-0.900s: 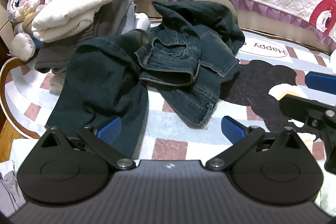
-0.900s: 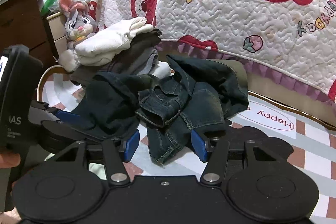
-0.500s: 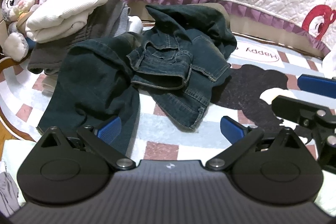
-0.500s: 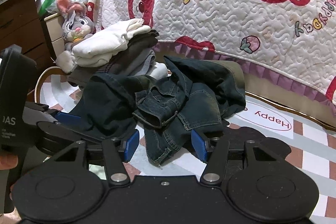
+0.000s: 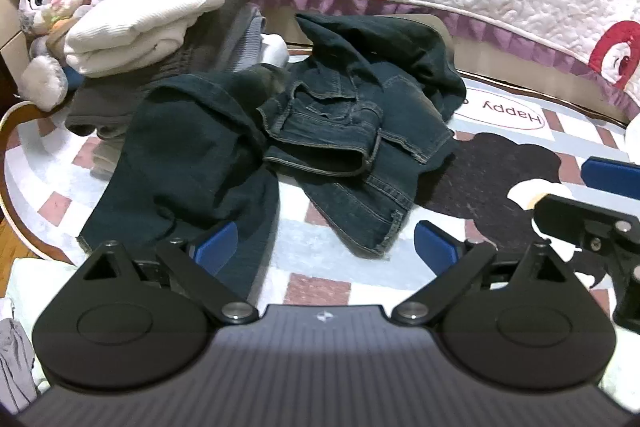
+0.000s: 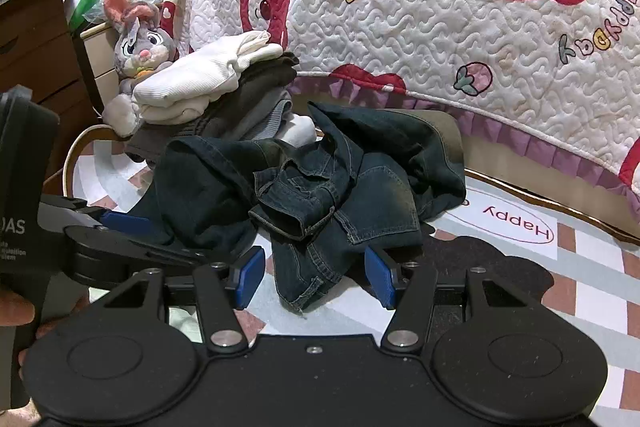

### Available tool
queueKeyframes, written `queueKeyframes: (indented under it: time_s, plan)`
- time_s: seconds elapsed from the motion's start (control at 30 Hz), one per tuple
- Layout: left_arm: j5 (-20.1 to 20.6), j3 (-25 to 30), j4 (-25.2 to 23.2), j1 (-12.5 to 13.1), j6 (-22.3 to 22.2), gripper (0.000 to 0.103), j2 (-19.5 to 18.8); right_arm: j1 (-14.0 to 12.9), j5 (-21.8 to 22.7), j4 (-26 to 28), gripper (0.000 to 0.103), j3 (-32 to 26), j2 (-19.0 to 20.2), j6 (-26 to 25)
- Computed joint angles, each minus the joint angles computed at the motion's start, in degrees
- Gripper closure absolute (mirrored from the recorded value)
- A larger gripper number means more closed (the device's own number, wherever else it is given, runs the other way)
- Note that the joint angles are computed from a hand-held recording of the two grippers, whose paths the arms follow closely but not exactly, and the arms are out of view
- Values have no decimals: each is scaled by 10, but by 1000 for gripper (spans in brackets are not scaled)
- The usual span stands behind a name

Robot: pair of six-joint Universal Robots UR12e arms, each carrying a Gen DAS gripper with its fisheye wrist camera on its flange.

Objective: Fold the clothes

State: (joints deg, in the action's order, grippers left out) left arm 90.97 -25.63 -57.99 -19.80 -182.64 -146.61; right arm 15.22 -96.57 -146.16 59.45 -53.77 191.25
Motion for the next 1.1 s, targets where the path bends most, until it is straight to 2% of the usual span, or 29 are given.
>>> queueKeyframes:
  time_s: [0.57,1.1]
  plan:
    - [-9,-11,8,-1,7,7,5,-1,2,0,41,1,1,1]
    - [-25,-1,-11,2,1,7,-2,-2,11,12,39,-4,5,8]
